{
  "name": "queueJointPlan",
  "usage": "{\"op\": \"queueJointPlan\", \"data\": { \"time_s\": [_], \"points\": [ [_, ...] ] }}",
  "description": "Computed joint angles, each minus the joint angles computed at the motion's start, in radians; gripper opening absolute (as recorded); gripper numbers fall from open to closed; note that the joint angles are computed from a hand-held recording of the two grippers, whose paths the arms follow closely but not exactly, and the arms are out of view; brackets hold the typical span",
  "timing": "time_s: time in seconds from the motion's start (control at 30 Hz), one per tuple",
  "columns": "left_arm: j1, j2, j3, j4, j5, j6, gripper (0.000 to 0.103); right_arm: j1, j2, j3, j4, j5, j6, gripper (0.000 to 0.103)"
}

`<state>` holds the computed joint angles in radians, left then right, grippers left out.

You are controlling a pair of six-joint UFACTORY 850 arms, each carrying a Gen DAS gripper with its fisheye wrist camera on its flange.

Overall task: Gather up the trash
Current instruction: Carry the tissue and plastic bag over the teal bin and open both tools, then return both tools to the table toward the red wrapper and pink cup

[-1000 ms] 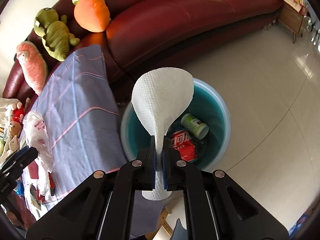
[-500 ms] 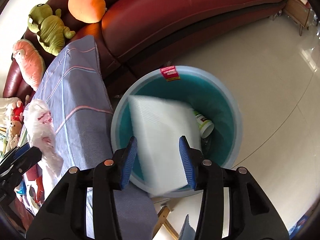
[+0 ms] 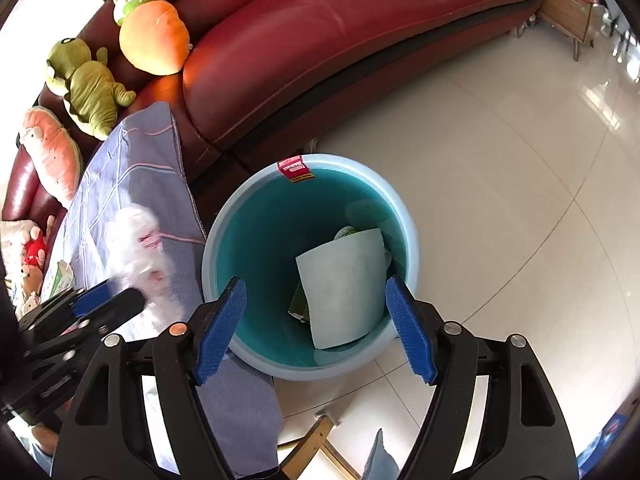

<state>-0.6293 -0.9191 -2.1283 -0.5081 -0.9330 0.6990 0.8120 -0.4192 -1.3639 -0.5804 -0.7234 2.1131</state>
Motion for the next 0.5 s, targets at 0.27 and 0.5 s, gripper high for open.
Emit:
{"op": "queueJointPlan", "data": {
  "time_s": [0.27,0.5],
  "points": [
    [-0.012,0.003,0.01,0.06,0.075,-0.06,0.084,0.007,0.011,0.008,0.005,-0.016,0.018,0.071],
    [0.01,0.011,0.02,0.058,0.058,-0.074,0.087,0.006,-0.001,-0.008,0.026,-0.016,0.005,0.073]
  ]
}}
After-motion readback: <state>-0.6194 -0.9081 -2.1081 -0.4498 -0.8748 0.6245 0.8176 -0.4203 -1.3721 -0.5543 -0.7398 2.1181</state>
